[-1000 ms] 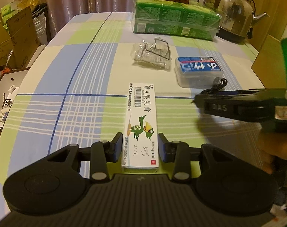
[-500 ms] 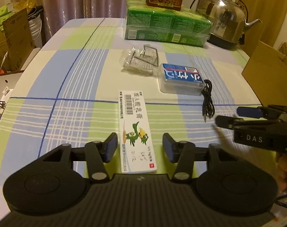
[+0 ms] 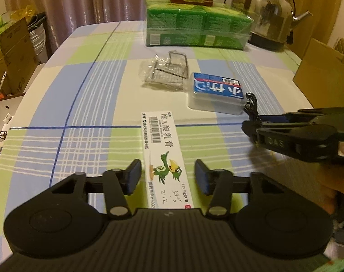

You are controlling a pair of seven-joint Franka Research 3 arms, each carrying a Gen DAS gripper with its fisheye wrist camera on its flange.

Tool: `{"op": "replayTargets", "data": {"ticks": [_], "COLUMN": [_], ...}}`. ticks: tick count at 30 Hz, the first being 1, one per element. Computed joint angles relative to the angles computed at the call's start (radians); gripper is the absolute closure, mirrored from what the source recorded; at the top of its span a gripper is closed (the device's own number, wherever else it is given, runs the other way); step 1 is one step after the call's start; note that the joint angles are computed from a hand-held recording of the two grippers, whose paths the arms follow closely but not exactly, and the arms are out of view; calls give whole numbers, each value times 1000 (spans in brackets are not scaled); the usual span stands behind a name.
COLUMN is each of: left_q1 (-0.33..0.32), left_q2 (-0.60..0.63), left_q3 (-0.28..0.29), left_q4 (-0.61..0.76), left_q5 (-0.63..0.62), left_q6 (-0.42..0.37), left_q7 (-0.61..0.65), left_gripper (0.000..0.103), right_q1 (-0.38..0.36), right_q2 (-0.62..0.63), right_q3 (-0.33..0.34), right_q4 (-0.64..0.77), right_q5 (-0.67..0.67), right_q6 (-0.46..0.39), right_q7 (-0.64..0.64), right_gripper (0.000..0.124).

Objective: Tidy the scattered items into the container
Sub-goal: 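Grasp the black cable with the right gripper while the left holds the cream box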

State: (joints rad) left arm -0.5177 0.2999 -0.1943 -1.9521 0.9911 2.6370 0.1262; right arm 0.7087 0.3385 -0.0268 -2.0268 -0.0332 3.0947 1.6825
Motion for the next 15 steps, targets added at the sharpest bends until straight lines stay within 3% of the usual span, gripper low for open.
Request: {"op": "replayTargets", "data": {"ticks": [5, 8, 10, 15], "left_q1": [-9, -24, -40, -84], "left_q2": [-20, -50, -75, -113], "left_q3": [-24, -47, -66, -119], "left_q4": [-20, -54, -80, -116], "left_q5": [-32, -60, -76, -116], "left_q6": [-9, -14, -24, -58], "left_q7": [33, 41, 35, 42], "left_gripper": [70, 70, 70, 70], "right_q1": [-142, -221, -208, -180], "right_q2": [-133, -234, -305, -460], "right_q3": [181, 294, 292, 263], "right_q4": [-161, -270, -344, -503], "right_q5": [137, 312, 370, 320], "right_q6": [13, 11, 14, -6], "right_q7": [-123, -240, -267, -194], "right_gripper": [104, 104, 104, 104]}}
